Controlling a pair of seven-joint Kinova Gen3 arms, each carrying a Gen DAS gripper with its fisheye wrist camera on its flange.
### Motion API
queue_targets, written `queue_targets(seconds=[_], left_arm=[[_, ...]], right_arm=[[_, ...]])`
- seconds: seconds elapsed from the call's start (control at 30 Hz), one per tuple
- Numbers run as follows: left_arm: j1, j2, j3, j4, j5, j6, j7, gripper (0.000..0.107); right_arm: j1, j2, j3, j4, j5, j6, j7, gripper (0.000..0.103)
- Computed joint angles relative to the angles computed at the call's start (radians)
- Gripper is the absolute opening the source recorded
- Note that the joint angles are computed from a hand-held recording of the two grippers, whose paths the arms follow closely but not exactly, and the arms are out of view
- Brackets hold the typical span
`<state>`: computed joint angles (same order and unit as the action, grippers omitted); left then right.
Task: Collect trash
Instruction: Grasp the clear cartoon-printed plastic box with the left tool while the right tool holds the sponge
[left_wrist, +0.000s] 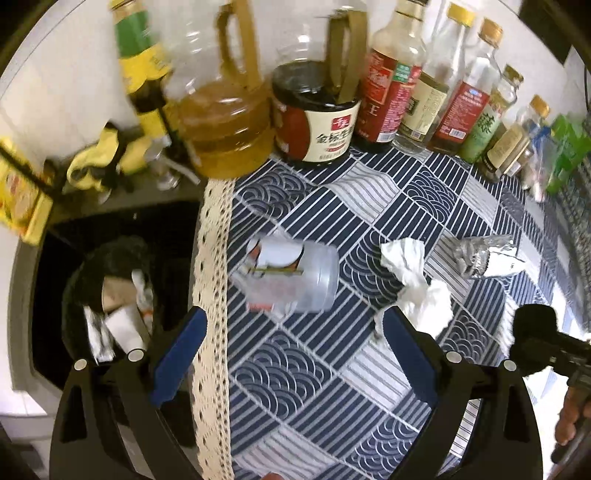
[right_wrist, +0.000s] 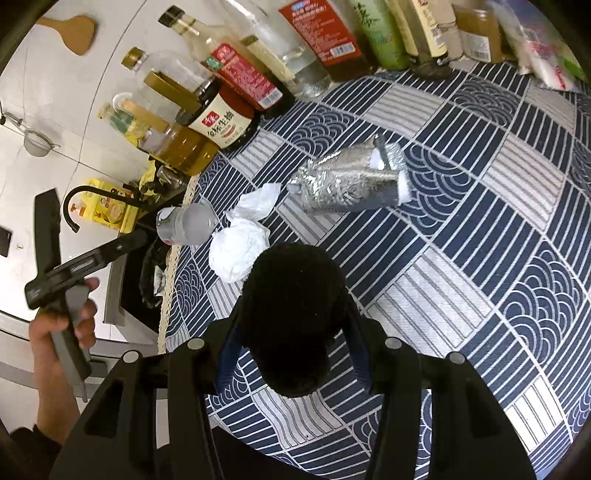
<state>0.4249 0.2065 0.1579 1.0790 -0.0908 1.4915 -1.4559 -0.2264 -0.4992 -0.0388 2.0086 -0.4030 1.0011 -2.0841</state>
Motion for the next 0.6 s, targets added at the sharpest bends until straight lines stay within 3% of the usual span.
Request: queue_targets(seconds=[0.1, 0.23, 0.33, 0.6], left_arm=[[0.005, 0.033, 0.004, -0.011, 0.006, 0.005, -0.015, 0.093], [0.05, 0.069, -0.017, -0.003, -0.061, -0.008, -0.011, 0.093], [0.032, 0.083, -0.015, -0.004, -0.039, -0.015, 0.002, 0.093], [0.059, 0.107, -0.032, 0.018, -0.098, -0.053, 0.053, 0.091]], right_arm=[[0.018, -0.018, -0.002, 0.006, 0.006, 0.012, -0.027, 0.051], [0.023, -0.036, 0.015, 0.029, -0.001, 0.007, -0.037, 0.051], [0.023, -0.048, 0.028, 0.043, -0.007, 0.006, -0.036, 0.051], [0.022, -0.042, 0.066, 0.062, -0.018, 0.013, 0.002, 0.051]])
